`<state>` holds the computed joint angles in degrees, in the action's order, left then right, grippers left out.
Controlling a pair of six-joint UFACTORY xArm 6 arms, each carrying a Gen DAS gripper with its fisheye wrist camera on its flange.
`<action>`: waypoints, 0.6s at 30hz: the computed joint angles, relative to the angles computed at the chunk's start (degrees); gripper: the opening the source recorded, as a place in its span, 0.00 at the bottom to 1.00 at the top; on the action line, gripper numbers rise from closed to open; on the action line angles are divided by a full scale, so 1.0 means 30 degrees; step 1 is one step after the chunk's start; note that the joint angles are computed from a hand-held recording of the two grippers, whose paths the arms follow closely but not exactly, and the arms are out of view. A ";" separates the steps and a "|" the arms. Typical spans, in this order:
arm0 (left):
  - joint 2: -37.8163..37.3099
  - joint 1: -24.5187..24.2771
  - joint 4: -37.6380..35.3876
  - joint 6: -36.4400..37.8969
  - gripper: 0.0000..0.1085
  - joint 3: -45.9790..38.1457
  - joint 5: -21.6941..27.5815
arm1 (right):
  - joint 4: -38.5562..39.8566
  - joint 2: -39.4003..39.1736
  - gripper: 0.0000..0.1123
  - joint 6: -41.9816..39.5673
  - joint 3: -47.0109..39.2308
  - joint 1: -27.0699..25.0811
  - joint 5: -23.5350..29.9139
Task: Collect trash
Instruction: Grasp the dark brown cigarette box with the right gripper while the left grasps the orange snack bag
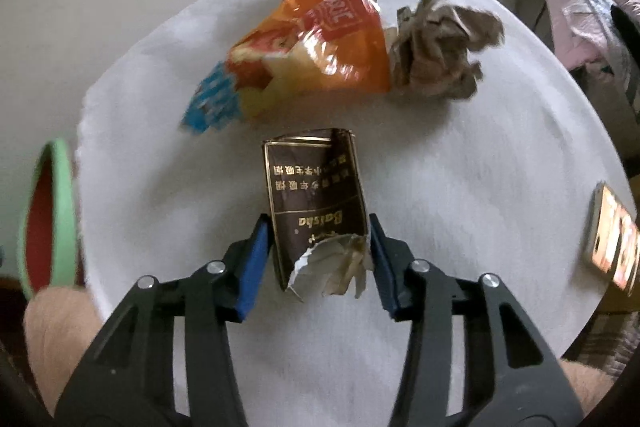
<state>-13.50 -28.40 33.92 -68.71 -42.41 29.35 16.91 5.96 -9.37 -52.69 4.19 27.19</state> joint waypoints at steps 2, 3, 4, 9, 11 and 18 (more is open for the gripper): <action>0.1034 -0.0566 -0.0102 0.0521 0.63 -0.1026 0.0003 | 0.1470 -0.1337 0.41 -0.1694 0.1207 -0.0233 0.0369; 0.1912 -0.0927 -0.0307 0.1047 0.63 -0.1875 -0.0089 | 0.2174 -0.2031 0.41 -0.2449 0.1838 -0.0384 0.0563; 0.2457 -0.1150 -0.0436 0.1333 0.63 -0.2405 -0.0165 | 0.3030 -0.2859 0.41 -0.3223 0.2646 -0.0585 0.0690; 0.6695 -0.2498 -0.1331 0.4375 0.63 -0.7029 -0.0500 | 0.6509 -0.5345 0.42 -0.5567 0.4839 -0.1339 0.0709; 0.8931 -0.3031 -0.2260 0.6622 0.65 -0.9891 -0.0230 | 0.7503 -0.5129 0.42 -0.6431 0.4558 -0.1580 0.0683; 1.5834 -0.3381 -0.5803 1.1598 0.70 -1.9706 0.2236 | 1.0441 -0.4710 0.42 -0.8910 0.4282 -0.2354 0.1567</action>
